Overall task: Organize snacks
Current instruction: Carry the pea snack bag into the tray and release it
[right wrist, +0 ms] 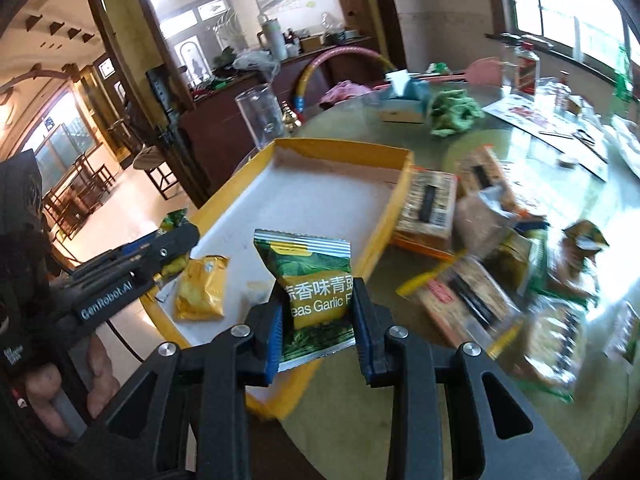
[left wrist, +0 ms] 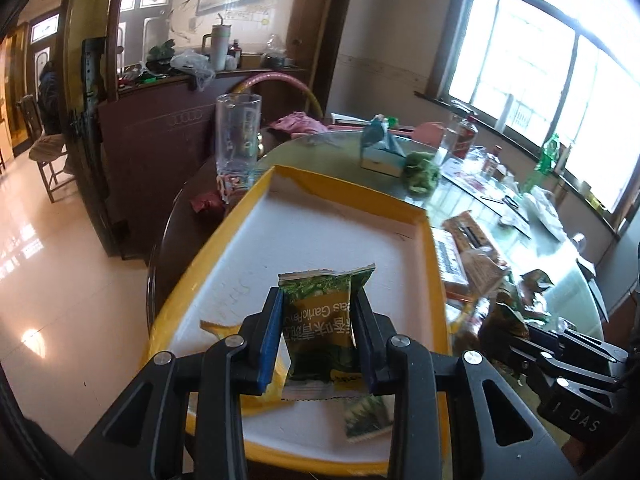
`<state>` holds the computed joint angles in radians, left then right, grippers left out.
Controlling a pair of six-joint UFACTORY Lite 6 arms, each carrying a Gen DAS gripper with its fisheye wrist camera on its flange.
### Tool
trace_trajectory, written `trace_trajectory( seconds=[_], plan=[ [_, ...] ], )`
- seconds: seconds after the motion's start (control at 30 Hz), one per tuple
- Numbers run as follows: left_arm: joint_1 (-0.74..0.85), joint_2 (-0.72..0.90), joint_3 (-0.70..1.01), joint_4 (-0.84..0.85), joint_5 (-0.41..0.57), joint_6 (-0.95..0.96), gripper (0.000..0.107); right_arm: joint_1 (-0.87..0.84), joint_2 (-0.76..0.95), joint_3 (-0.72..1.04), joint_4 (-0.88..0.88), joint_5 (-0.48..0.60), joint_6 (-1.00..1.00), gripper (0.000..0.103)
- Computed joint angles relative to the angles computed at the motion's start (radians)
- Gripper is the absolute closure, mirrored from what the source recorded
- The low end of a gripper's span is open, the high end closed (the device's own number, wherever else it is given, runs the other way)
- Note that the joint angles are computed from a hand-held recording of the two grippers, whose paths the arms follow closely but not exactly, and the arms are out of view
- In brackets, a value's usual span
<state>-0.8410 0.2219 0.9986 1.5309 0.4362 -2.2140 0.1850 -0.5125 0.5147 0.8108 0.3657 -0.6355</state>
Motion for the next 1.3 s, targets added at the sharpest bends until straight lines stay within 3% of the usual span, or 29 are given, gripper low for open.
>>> trace_trajectory(
  seconds=[0.33, 0.7, 1.0, 1.03, 1.07, 1.13, 1.17, 1.3],
  plan=[
    [0.042, 0.121, 0.086, -0.024, 0.001, 0.074, 0.074, 0.102, 0.37, 0.186, 0.109, -0.126, -0.083, 0.071],
    [0.066, 0.19, 0.133, -0.105, -0.012, 0.168, 0.073, 0.165, 0.477, 0.225, -0.075, -0.21, 0.106, 0.071],
    [0.062, 0.21, 0.154, -0.175, -0.007, 0.237, 0.07, 0.163, 0.488, 0.229, -0.026, -0.208, 0.068, 0.07],
    [0.062, 0.213, 0.157, -0.177, -0.007, 0.241, 0.066, 0.159, 0.486, 0.228, 0.002, -0.203, 0.04, 0.068],
    [0.061, 0.208, 0.152, -0.174, -0.005, 0.236, 0.055, 0.154, 0.483, 0.227, 0.031, -0.199, 0.012, 0.067],
    [0.056, 0.195, 0.135, -0.134, 0.01, 0.176, 0.039, 0.145, 0.464, 0.214, 0.101, -0.194, -0.058, 0.054],
    [0.054, 0.182, 0.119, -0.107, 0.021, 0.133, 0.03, 0.135, 0.45, 0.203, 0.181, -0.19, -0.14, 0.052],
    [0.076, 0.112, 0.048, -0.007, -0.024, -0.007, 0.028, 0.084, 0.38, 0.162, 0.341, -0.133, -0.306, 0.044]
  ],
)
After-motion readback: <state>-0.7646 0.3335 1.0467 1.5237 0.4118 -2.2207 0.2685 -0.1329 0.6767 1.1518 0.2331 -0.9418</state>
